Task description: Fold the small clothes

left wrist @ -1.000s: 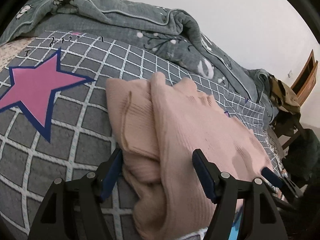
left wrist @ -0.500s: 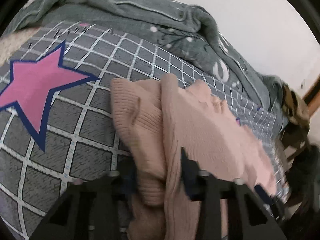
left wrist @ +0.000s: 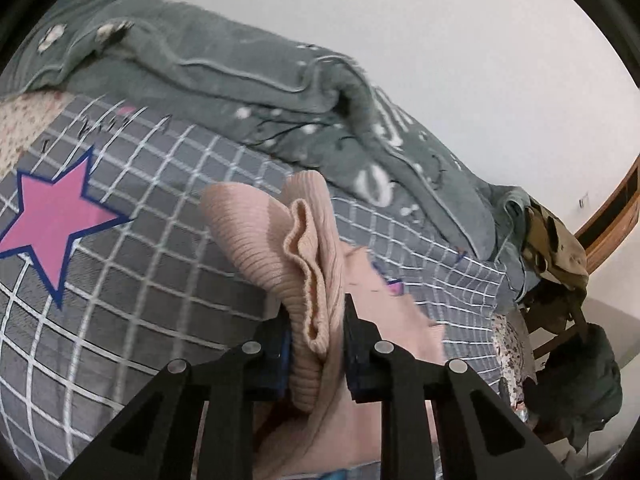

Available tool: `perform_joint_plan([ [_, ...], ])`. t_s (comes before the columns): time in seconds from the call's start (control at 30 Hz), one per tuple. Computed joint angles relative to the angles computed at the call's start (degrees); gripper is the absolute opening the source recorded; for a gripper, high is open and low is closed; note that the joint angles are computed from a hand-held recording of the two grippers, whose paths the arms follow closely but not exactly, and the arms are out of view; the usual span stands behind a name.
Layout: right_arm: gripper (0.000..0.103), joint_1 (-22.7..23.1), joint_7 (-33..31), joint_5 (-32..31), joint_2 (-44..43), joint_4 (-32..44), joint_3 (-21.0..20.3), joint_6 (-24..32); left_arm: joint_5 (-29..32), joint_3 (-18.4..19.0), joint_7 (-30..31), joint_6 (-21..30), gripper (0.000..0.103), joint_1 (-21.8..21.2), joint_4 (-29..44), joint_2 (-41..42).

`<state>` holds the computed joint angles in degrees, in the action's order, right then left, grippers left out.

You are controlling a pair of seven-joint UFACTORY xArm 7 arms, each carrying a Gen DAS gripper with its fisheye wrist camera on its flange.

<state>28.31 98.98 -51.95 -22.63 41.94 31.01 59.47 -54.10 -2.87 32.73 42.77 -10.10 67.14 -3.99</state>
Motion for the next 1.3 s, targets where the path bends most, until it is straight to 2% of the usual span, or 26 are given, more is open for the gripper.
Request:
perform_joint_plan([
  [0.17,0.045,1.41,0.45,5.55,-8.43,-5.82,-0.54,0.23,6.31,-3.45,-9.3,-1.47,0.019,-3.72,0.79,-1.98],
  [0.33,0.045,0.18,1.02,10.11,-16.4,-11.03,-0.3,-2.6,6.34,-6.93,-11.19,-3.56,0.02,-10.15,-1.08,-1.32],
  [0.4,0.045,-0.31,0.79,11.81,-19.01,-12.6,0.17,-3.48,5.87,-9.0,-10.18,-2.05,0.024,-11.36,-0.92,0.76],
  [0.43,0.045,-0.48,0.28,12.78,-20.07,-13.25,0.35,-3.77,3.81,-7.98,-7.51,1.67,0.024,-13.17,0.15,2.56],
  [0.5,0.045,-1.06,-1.03,14.69,-21.79,-14.11,0.95,-3.67,3.18,-8.15,-5.11,6.82,0.026,-13.2,1.85,4.38],
  [0.57,0.045,-1.52,-1.86,16.03,-23.93,-15.31,1.29,-4.87,3.71,-8.43,-3.85,4.8,0.027,-13.07,1.07,3.78],
  [0.6,0.045,-1.97,-2.3,16.45,-24.85,-15.85,1.36,-5.77,3.04,-8.18,-2.76,3.64,0.031,-12.77,0.62,3.24],
  [0.7,0.046,-4.31,-1.88,16.45,-27.45,-17.55,1.94,-11.02,-0.11,-6.3,-0.76,3.81,0.039,-10.87,0.49,2.14],
  [0.73,0.047,-5.53,-1.66,16.13,-27.89,-18.04,1.94,-13.73,-0.26,-5.66,-0.76,3.24,0.042,-10.1,0.18,1.56],
  [0.8,0.049,-9.32,-0.5,14.22,-28.17,-19.04,1.33,-22.51,-0.97,-4.52,0.26,1.51,0.056,-8.81,-0.91,0.11],
  [0.9,0.053,-17.5,2.56,10.98,-27.47,-18.99,2.84,-34.76,-0.22,-3.13,2.37,-1.24,0.058,-7.25,-2.87,-1.8],
  [0.93,0.056,-22.12,4.95,9.32,-27.07,-18.58,4.44,-39.92,1.01,-2.82,2.79,-2.3,0.058,-6.83,-3.88,-2.62],
  [1.03,0.057,-31.43,8.19,8.31,-25.11,-17.51,7.71,-50.82,3.63,-1.45,7.06,-3.43,0.059,-6.04,-7.12,-4.87],
  [1.07,0.057,-34.82,8.74,8.45,-23.17,-16.55,9.05,-53.92,4.05,-1.22,8.26,-3.7,0.06,-6.09,-7.99,-5.32],
  [1.13,0.057,-38.56,7.96,9.96,-18.65,-14.1,11.26,-54.16,3.42,-0.35,11.8,-3.73,0.062,-6.27,-9.9,-6.12],
  [1.17,0.055,-38.97,6.72,10.84,-16.57,-13.1,11.48,-53.09,3.1,-0.03,13.1,-3.54,0.063,-6.32,-10.76,-6.38],
  [1.2,0.044,-39.45,5.3,11.5,-14.54,-12.27,11.71,-52.38,3.05,0.22,13.81,-3.35,0.063,-6.26,-11.19,-6.27],
  [1.23,0.018,-38.65,2.97,11.61,-11.41,-11.19,10.69,-51.64,3.06,0.26,14.1,-3.26,0.063,-6.23,-11.54,-6.01],
  [1.27,0.005,-37.51,-1.72,13.29,-8.51,-10.6,9.32,-51.38,2.92,0.21,14.17,-3.2,0.063,-6.25,-11.73,-5.62],
  [1.3,0.005,-36.61,-4.01,13.4,-8.01,-10.82,8.37,-51.06,2.51,0.32,14.51,-2.86,0.063,-6.17,-11.74,-5.27],
])
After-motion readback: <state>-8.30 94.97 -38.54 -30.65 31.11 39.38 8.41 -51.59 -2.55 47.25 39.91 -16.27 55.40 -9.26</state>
